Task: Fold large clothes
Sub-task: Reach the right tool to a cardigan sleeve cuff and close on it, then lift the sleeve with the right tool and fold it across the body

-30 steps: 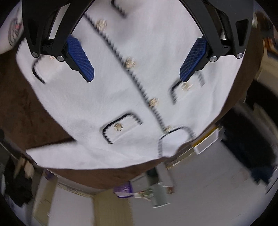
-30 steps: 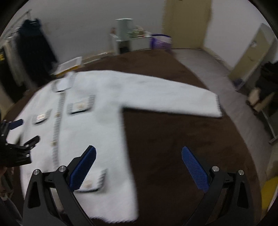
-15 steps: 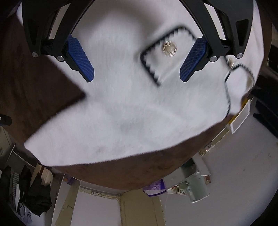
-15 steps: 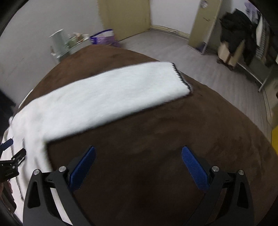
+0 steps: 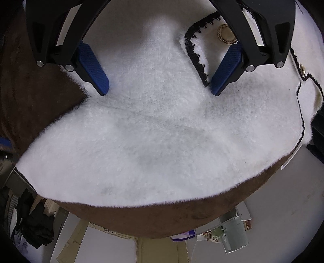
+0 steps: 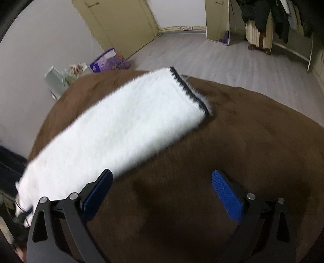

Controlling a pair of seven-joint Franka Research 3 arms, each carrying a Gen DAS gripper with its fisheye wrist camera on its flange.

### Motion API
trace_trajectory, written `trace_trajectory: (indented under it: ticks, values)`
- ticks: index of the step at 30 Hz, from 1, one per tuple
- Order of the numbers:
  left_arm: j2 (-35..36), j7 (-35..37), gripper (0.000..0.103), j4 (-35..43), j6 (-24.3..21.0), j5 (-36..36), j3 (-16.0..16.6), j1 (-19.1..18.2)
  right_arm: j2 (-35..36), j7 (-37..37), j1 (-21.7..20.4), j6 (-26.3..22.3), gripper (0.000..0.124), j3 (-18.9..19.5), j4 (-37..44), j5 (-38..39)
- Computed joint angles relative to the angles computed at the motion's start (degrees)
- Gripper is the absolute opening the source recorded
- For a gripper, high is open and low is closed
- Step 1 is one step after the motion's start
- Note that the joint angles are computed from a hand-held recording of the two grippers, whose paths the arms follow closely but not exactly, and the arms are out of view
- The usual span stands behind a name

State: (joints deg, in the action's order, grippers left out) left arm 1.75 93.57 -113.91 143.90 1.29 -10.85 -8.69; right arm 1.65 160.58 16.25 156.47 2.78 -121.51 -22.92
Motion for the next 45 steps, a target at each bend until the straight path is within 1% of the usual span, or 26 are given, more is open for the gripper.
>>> trace_trajectory:
  ticks: [1,3,5,6,8,10,11,12,13,14,15,16,17,18,19,20,21,25,28,32,34,35,39,41,43,45]
  values:
    - [0.02,-0.25,0.098,-0.01,0.03,0.15,-0.02,-0.03,0.35,-0.37,-0.39,1.63,0.097,-0.32,-0.07,0.67]
    - [0.25,-0.84,0.098,0.25,-0.11,0.59,-0.06,-0.09,1.47,-0.01,-1.26,6.99,0.097,-1.18,-0.49,2.99]
    - [0.86,-1.24,0.098,1.13,-0.61,1.24,-0.03,-0.05,2.28,1.57,-1.45,10.37,0.097,-2.32,-0.35,2.99]
    - [1.26,-1.61,0.098,1.67,-0.88,1.78,-0.07,-0.1,2.25,0.86,-1.59,11.84,0.097,-2.56,-0.72,4.27]
    - [1.4,-1.7,0.098,1.92,-1.04,1.91,-0.15,-0.07,3.08,-3.72,-2.31,15.48,0.089,-2.22,-0.87,10.26]
    - [1.48,-1.54,0.098,2.03,-1.15,1.84,-0.19,-0.02,3.75,-6.07,-2.17,15.77,0.071,-2.51,-0.27,14.58]
    - [1.52,-1.59,0.098,2.13,-1.29,1.91,-0.21,-0.02,3.53,-5.86,-1.84,15.89,0.064,-3.15,-0.59,15.2]
    - [1.65,-1.72,0.098,2.33,-1.43,2.05,-0.23,-0.04,3.29,-4.68,-1.36,15.32,0.042,-3.96,-0.67,14.32]
    - [1.7,-1.89,0.098,2.4,-1.5,2.17,-0.25,-0.05,2.99,-5.15,-1.04,14.92,0.02,-4.32,-0.98,15.37]
    - [1.68,-2.05,0.098,2.4,-1.52,2.23,-0.26,-0.05,2.73,-8.65,-2.34,17.72,0.018,-2.68,-2.44,20.44]
    - [1.64,-2.27,0.098,2.28,-1.35,2.34,-0.26,-0.06,2.58,-15.35,-3.87,20.04,0.014,-0.28,-3.62,28.62]
    - [1.6,-2.5,0.098,2.13,-1.11,2.54,-0.26,-0.08,2.76,-19.42,-4.32,20.72,0.013,0.47,-3.96,32.79]
    - [1.56,-2.66,0.098,1.95,-0.83,2.73,-0.27,-0.1,2.72,-20.61,-3.92,20.64,0.013,0.13,-4.18,33.47]
    - [1.45,-3.03,0.098,1.64,-0.42,3.08,-0.27,-0.14,2.68,-19.36,-2.8,20.06,0.012,-1.31,-4.15,31.27]
    - [1.38,-3.24,0.098,1.44,-0.18,3.28,-0.26,-0.16,2.49,-16.51,-1.49,19.47,0.011,-2.9,-4.09,27.8]
    - [1.33,-3.55,0.098,1.34,-0.03,3.42,-0.26,-0.18,2.17,-12.21,-0.04,17.71,0.011,-4.86,-3.3,21.69]
    - [1.22,-3.65,0.098,1.11,0.13,3.4,-0.26,-0.18,1.92,-9.72,0.46,16.27,0.01,-5.61,-2.35,17.26]
    - [1.14,-4.14,0.098,0.99,0.19,3.51,-0.24,-0.19,0.9,-8.27,-0.13,15.32,0.01,-4.34,-0.13,10.65]
    - [0.74,-4.1,0.098,0.36,1.18,2.08,-0.15,0.03,-0.11,-7.21,-0.19,13.06,0.01,-3.17,3.13,4.17]
    - [-0.41,-4.64,0.097,0.13,1.13,-0.38,-0.01,0.23,-0.62,-11.76,0.38,9.45,0.01,-0.32,8.73,0.62]
    - [-1.62,-3.17,0.097,0.17,0.42,-4.07,0.28,0.54,0.04,-15.71,1.22,8.56,0.01,0.94,11.97,1.47]
    - [-2.33,-3.06,0.097,-0.01,0.22,-4.57,0.47,0.63,0.55,-18.48,1.91,7.86,0.01,1.64,14.02,2.55]
    - [-7.43,-3.32,0.097,-3.14,0.98,-2.99,1.63,1.14,3.39,-26.7,5.38,5.37,0.01,3.42,21.75,5.43]
    - [-10.13,-3.63,0.097,-4.96,1.21,-2.46,2.51,1.51,5.16,-28.1,7.62,3.62,0.01,3.27,25.56,4.54]
    - [-14.19,-4.97,0.097,-8.04,1.42,-3.15,3.91,2.16,7.9,-26.6,11.33,-1.59,0.009,2.32,31.75,-1.62]
    - [-17.52,-6.37,0.097,-10.43,0.72,-3.35,5.19,2.84,9.9,-26.4,13.83,-3.34,0.009,2.14,35.62,-2.72]
